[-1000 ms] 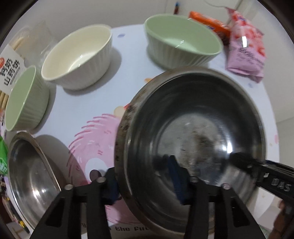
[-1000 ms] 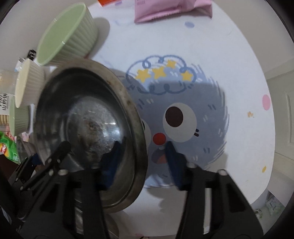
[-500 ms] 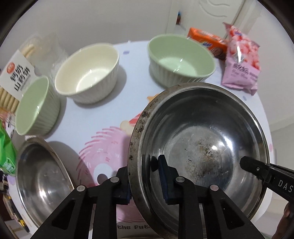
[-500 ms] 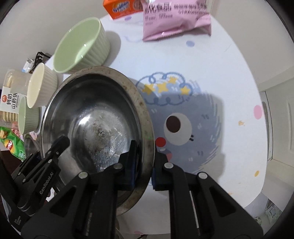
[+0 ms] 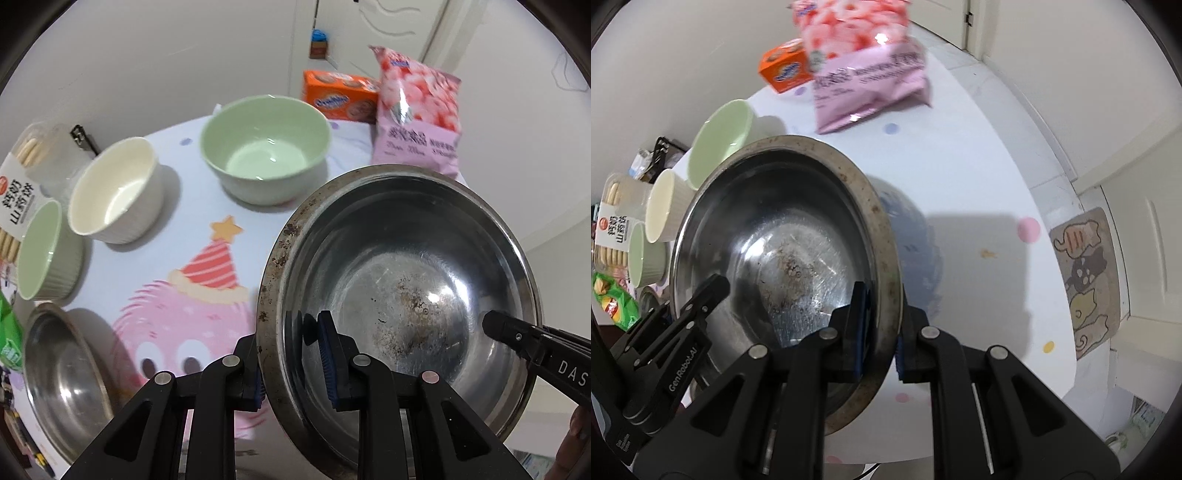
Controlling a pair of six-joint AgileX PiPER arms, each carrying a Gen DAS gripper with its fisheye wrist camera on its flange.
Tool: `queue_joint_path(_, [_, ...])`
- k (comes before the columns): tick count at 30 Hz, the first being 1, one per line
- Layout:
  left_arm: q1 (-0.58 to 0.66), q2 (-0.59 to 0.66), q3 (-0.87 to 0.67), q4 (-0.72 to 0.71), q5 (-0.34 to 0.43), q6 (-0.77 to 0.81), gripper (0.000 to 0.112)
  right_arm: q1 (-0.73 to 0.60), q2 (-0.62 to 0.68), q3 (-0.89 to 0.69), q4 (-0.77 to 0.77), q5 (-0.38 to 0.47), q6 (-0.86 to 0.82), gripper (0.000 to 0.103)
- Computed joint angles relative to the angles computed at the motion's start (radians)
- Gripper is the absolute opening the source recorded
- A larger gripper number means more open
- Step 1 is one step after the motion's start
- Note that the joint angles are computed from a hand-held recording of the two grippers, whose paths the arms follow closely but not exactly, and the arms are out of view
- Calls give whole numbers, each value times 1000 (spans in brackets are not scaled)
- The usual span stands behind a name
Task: Organize plates and bowls
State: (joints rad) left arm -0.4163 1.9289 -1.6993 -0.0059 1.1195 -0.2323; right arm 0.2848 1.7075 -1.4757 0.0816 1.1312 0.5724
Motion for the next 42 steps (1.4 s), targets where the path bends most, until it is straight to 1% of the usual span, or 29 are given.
queue_joint_path(3, [-28,20,28,5,-36,-14,23,-20,-7,60,5,-40,-13,15])
queue_joint_path(8, [-52,43,59,17,-75,-35,23,-34,22,94,20,-85,-36,15])
queue_joint_path(11, [-61,64,61,26,-102,-39,23,-41,30,103,16,-98,-48,15])
queue_joint_path(15, [-67,85,58,24,-111,-49,23,-51,36,118,20,-110,-70,15])
queue_joint_path(17, [-72,89,65,30,-130,-56,23,-56,25,147,23,-137,-81,15])
queue_joint_path(22, [-81,54,104,45,-140,-77,23,-53,0,183,29,-163,-90,15])
queue_joint_path(25, [-69,39,128,29,-152,-72,24,-51,-1,189,26,-171,-99,15])
queue_joint_path(27, [-59,32,141,14,-157,-66,25,-63,0,198,51,-180,-120,17])
queue_joint_path(28, [-57,36,139,11,-156,-70,25,-67,-2,207,63,-189,-125,19])
queue_joint_path(29, [-58,40,133,17,-147,-78,33,-74,-3,215,80,-191,-135,28])
queue_joint_path(30, [-54,38,133,20,-140,-85,40,-76,-6,222,82,-195,-132,45])
queue_joint_path(31, [-52,37,134,18,-141,-88,45,-75,-14,231,76,-204,-118,55])
queue_joint_path(32, [-49,32,139,18,-147,-95,55,-68,-30,243,50,-222,-92,66])
queue_joint_path(33, [-48,25,148,26,-155,-107,60,-58,-39,249,21,-231,-69,66])
queue_joint_path(35, [-44,1,172,40,-177,-132,60,-44,-54,248,-17,-231,-45,66])
queue_joint_path(42, [-24,-70,186,12,-178,-110,61,-23,-93,222,-62,-199,15,67])
